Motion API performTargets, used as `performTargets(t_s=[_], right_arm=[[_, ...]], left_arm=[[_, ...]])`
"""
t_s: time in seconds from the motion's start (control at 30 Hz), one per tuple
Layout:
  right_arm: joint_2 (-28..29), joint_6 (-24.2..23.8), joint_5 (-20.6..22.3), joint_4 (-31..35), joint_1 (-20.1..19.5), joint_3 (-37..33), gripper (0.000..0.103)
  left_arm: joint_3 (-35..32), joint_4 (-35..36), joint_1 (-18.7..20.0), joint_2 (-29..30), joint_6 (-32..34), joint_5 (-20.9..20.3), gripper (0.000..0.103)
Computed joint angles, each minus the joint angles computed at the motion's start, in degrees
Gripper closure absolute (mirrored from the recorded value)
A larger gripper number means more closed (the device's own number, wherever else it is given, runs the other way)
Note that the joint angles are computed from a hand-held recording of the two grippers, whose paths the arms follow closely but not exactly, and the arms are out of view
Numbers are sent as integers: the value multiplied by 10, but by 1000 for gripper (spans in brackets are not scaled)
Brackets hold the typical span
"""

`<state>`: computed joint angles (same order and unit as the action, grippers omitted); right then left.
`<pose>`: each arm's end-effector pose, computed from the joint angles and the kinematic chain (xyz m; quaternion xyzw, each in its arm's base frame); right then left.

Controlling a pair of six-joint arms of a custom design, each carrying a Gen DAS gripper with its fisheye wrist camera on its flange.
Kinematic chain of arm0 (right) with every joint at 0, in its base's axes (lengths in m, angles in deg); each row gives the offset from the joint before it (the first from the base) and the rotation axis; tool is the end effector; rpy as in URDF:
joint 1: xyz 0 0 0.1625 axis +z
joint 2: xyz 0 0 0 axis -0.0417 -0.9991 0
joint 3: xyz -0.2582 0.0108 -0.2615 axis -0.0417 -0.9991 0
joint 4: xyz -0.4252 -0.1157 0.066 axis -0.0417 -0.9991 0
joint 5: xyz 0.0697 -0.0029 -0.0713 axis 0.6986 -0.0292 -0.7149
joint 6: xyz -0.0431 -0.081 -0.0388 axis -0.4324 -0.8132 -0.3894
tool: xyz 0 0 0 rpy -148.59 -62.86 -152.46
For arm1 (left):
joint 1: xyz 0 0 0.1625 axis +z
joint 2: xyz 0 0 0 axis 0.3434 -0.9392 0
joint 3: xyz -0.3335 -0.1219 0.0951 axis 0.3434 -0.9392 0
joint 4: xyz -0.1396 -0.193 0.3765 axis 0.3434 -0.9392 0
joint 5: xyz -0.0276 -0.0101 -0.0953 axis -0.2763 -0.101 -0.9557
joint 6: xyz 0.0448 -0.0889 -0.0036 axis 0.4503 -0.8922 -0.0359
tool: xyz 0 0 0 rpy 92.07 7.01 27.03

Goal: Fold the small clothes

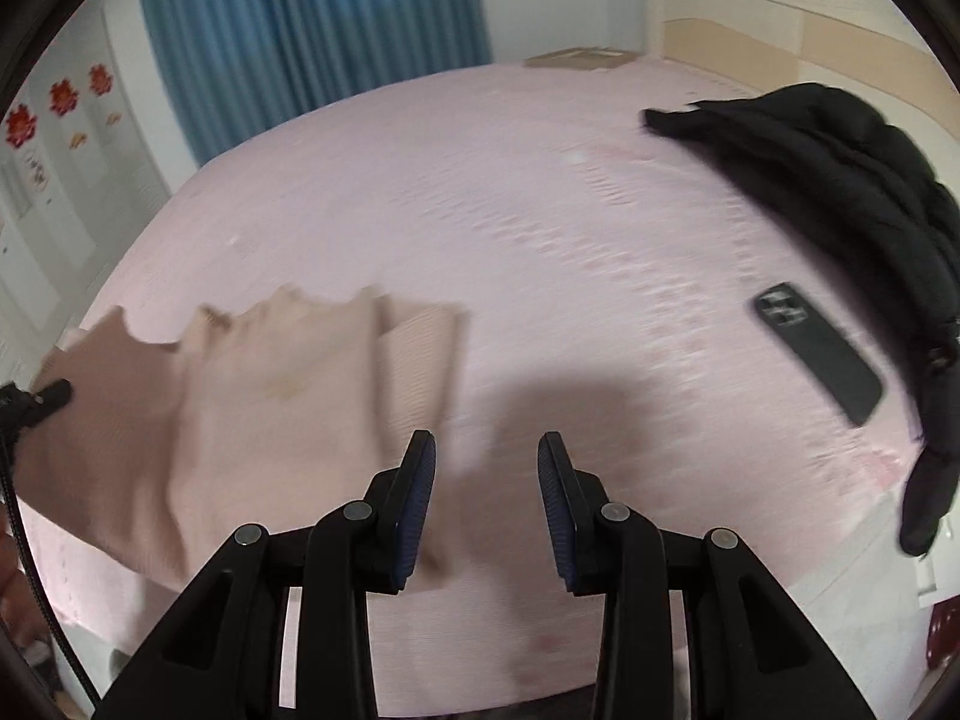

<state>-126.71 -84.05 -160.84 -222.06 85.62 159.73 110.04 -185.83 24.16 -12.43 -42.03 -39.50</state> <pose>0.0061 -0.5706 0.3878 -0.0612 -0.8527 0.3644 0.3693 -0.4241 -0.6949 0.0431 0.0607 0.9198 -0.3270 0.2080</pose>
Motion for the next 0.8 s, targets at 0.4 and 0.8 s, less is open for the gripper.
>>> performTargets(t_s=[0.4, 0.8], right_arm=[[-100, 1, 10, 21, -72, 46, 68], [-110, 37, 233, 135, -96, 38, 59]], left_arm=[[-223, 138, -38, 199, 16, -127, 76], [-84, 38, -5, 86, 67, -153, 49]])
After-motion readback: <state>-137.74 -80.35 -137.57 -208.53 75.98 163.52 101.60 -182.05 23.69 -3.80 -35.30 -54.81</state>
